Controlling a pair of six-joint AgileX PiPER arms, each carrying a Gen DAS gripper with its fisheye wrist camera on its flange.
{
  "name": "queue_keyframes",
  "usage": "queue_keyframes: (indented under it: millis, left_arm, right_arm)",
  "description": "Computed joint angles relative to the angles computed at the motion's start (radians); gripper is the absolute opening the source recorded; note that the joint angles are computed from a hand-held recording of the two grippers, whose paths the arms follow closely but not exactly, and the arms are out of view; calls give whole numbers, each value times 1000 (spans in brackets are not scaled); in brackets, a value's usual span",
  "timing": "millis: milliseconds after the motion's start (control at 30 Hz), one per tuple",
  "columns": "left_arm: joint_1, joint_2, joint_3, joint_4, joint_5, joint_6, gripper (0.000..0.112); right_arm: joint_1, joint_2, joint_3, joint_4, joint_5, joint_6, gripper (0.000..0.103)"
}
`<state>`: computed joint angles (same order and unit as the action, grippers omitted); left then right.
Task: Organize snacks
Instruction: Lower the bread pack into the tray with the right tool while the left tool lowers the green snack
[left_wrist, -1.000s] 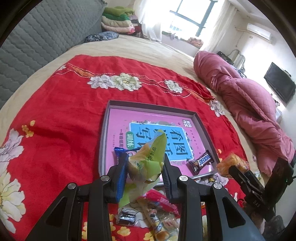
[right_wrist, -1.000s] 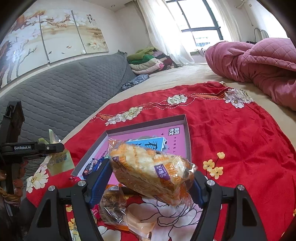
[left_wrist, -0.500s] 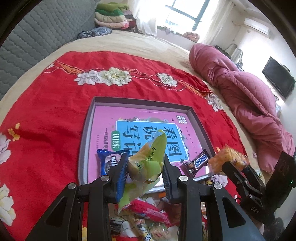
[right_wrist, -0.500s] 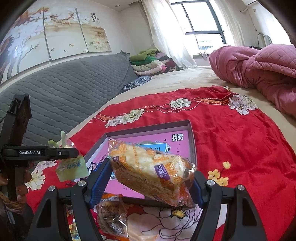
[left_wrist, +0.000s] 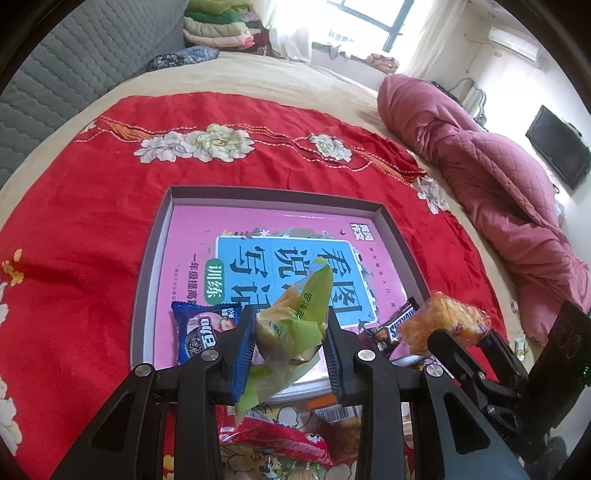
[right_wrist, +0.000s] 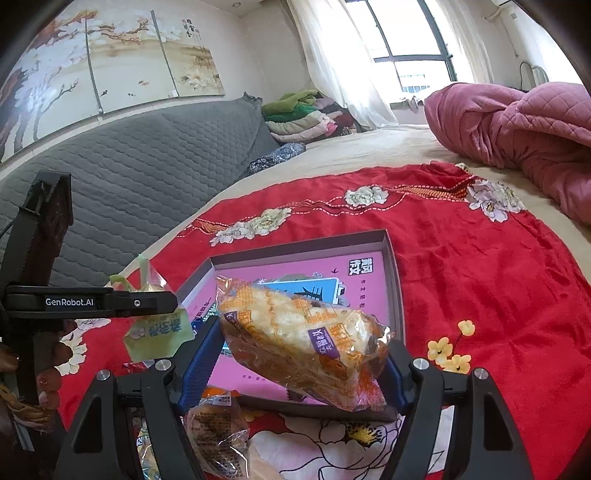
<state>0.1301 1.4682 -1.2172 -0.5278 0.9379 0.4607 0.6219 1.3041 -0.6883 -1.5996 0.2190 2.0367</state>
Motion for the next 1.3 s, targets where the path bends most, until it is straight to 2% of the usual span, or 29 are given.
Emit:
queue_keyframes:
  millis: [400,767,900,1300]
  left_arm:
    - [-53,24,0,43,-19,-41,35]
    - [-67,54,5,61,-43,-63,35]
    - [-75,66,6,71,-51,-72,35]
    - [-77,98,5,75,-56,-78,35]
  right_arm:
    - [-28,39,-10,-1,-62,-12,75]
    - [-25,64,-14,-2,-56,-20,73]
    - [-25,63,-13,-66,-48,40,72]
    - [-51,89,-21,57,-69,-70,72]
